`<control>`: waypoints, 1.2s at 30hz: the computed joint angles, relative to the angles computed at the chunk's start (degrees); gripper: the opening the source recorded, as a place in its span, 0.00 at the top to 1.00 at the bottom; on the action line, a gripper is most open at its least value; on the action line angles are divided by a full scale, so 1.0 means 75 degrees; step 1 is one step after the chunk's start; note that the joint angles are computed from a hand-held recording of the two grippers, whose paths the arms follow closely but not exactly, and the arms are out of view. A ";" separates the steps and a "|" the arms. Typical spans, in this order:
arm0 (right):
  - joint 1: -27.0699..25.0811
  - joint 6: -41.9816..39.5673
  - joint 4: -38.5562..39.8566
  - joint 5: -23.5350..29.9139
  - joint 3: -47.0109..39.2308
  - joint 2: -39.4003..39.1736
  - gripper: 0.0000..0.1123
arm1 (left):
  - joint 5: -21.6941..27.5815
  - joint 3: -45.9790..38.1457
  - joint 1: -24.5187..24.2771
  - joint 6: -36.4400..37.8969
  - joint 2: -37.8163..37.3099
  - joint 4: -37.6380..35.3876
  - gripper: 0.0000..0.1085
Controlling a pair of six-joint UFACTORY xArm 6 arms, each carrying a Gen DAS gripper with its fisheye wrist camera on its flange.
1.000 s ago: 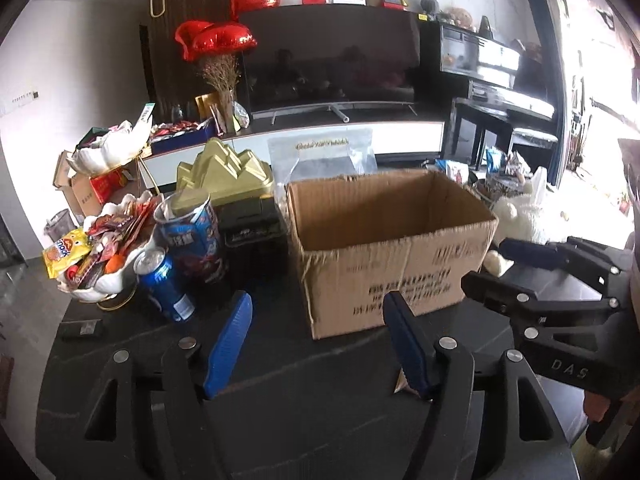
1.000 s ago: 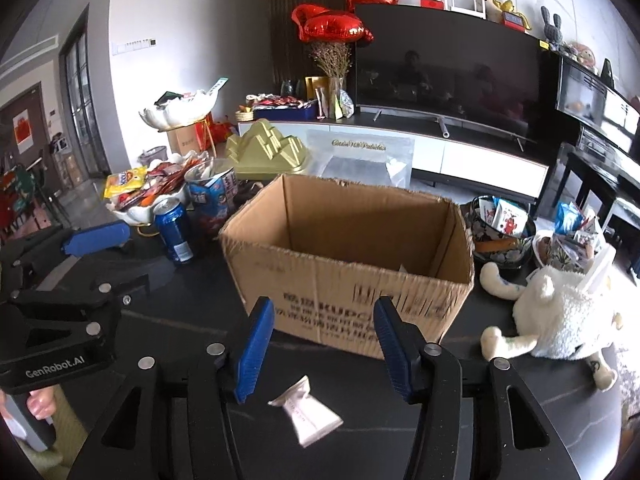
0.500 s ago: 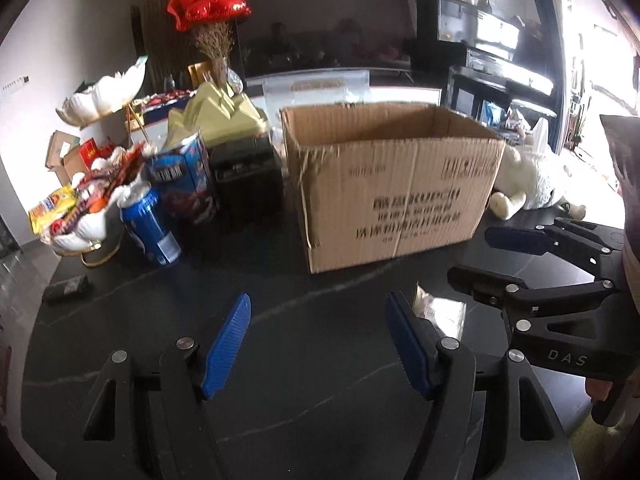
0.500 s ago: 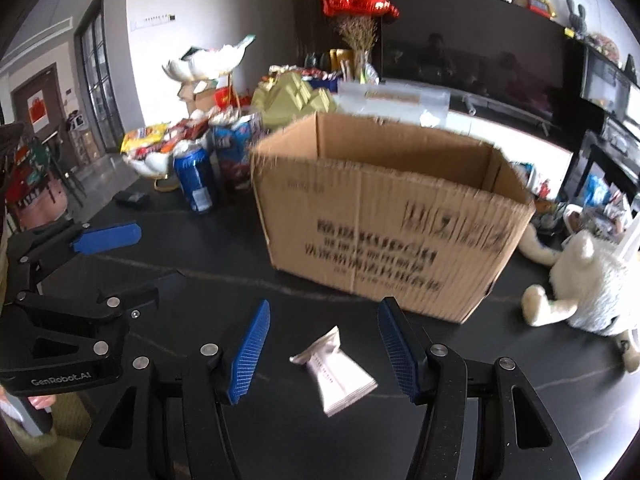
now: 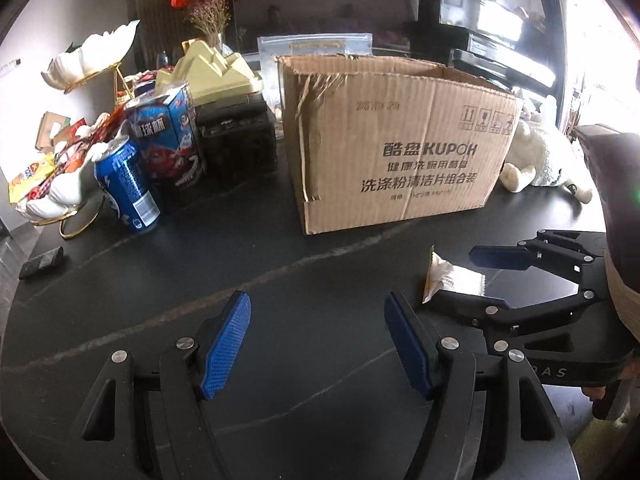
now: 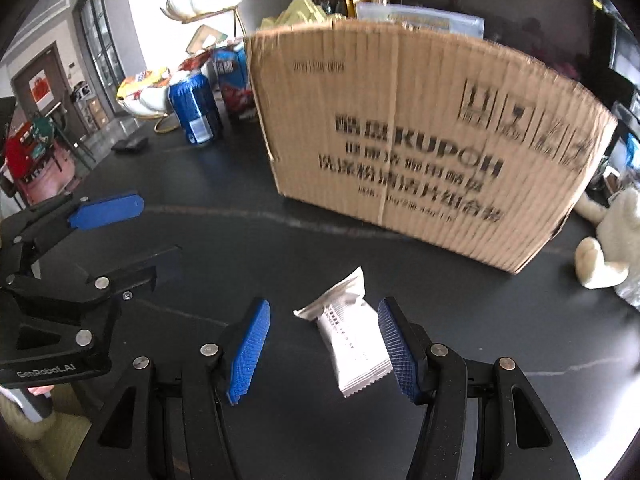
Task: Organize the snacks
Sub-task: 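Close the right gripper on the white packet and lift it, then carry the white packet in the right gripper over the box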
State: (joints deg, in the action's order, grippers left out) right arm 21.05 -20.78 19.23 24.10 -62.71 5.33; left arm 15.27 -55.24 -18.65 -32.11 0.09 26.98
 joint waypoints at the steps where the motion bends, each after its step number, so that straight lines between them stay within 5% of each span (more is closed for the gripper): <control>1: 0.0004 0.0062 -0.0071 -0.0015 -0.0016 0.0055 0.49 | 0.0055 -0.0026 -0.0011 0.0124 0.0049 -0.0156 0.37; 4: -0.0003 0.0090 -0.0185 -0.0014 -0.0064 0.0174 0.49 | 0.0030 -0.0049 -0.0032 0.0751 0.0162 -0.0916 0.37; 20: -0.0017 0.0256 -0.0413 -0.0143 -0.0220 0.0593 0.45 | 0.0191 -0.0159 -0.0032 0.0710 0.0418 -0.0993 0.37; 29: 0.0008 0.0402 -0.0391 -0.0316 -0.0156 0.0592 0.67 | 0.0204 -0.0187 -0.0002 0.0504 0.0437 -0.0779 0.37; 36: 0.0071 0.0476 -0.0273 -0.0520 0.0045 0.0409 0.70 | 0.0163 -0.0185 0.0059 0.0337 0.0375 -0.0621 0.37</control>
